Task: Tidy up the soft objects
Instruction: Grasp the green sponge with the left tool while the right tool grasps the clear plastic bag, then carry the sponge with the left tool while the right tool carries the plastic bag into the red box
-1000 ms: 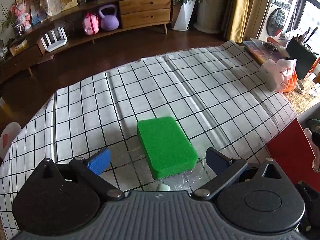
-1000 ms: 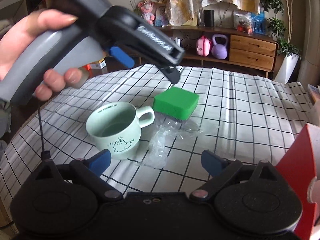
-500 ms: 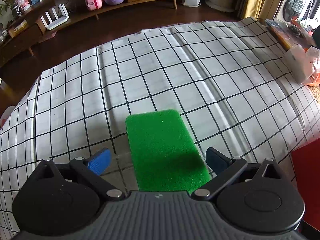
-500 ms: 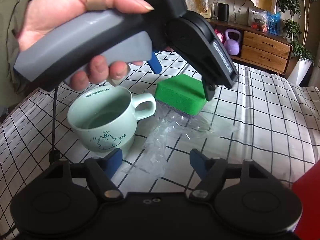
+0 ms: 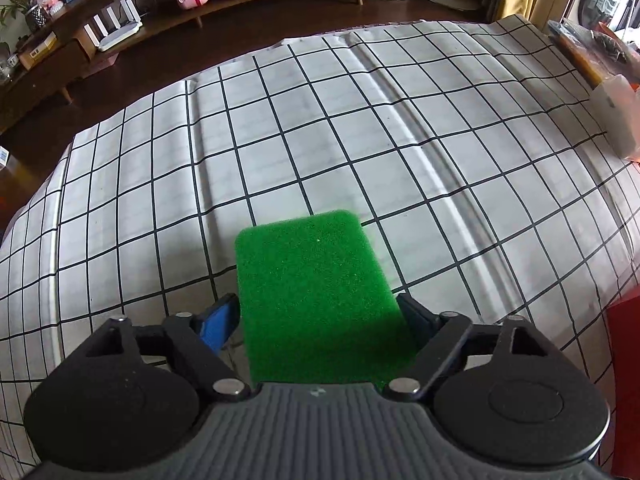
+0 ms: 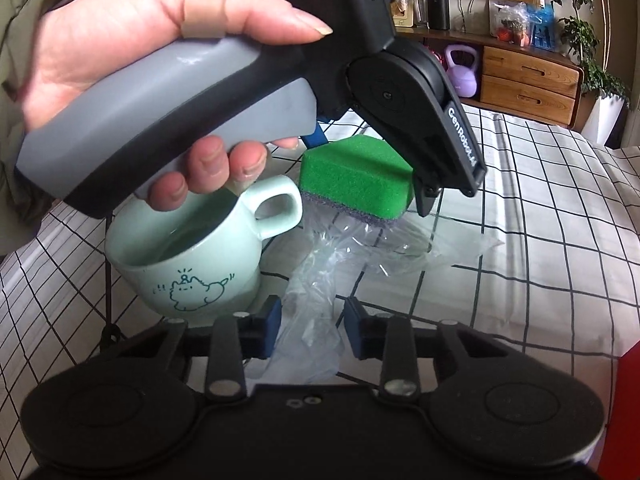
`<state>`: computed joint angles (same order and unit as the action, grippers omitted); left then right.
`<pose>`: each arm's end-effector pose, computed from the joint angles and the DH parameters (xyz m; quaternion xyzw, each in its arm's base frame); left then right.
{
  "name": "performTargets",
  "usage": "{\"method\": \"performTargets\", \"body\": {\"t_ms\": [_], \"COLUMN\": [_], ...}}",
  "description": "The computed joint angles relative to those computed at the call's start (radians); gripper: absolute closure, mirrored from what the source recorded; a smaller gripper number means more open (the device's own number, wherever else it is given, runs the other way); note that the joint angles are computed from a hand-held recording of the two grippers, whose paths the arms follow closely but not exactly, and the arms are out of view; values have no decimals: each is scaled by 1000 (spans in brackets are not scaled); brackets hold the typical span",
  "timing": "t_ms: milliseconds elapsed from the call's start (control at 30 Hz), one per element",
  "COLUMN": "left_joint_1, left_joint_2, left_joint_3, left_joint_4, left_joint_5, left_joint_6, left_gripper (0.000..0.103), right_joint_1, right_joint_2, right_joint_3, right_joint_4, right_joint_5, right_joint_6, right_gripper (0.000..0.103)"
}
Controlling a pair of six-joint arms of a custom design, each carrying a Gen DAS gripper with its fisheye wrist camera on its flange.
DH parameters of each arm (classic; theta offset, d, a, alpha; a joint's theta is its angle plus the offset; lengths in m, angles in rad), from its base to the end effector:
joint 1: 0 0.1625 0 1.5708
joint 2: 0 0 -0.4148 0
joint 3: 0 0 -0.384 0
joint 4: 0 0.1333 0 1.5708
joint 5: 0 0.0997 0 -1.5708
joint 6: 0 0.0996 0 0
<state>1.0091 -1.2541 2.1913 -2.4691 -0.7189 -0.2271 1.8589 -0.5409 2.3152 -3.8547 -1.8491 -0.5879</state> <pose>-0.0653 -0.4948 0.1778 0.1595 0.8964 -0.1424 0.3882 0.2186 -0.3647 -0.0350 0.3748 -0.8827 0.2268 0.1700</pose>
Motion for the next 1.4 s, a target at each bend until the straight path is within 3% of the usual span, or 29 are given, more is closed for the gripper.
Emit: {"method": "performTargets", "body": {"t_ms": [333, 600, 1100, 1400], "left_joint_1": [-19, -87, -371, -577], "left_joint_2": [-33, -115, -357, -493], "left_joint_3": [32, 61, 128, 150], "left_joint_4": [-23, 22, 352, 529], "left_joint_5": [-11, -33, -23, -53], "left_joint_6": [-26, -90, -340, -515], "left_gripper": [29, 30, 30, 30], "right_joint_1": [2, 28, 141, 185], "right_joint_2": [-3, -33, -213, -388], "right_joint_3": [21, 62, 223, 311], "right_joint_4": [-48, -78, -124, -22], "right_joint_5": [-5, -39, -120, -167], "right_joint_6": [31, 66, 170, 260], "right_gripper": [82, 83, 83, 83]}}
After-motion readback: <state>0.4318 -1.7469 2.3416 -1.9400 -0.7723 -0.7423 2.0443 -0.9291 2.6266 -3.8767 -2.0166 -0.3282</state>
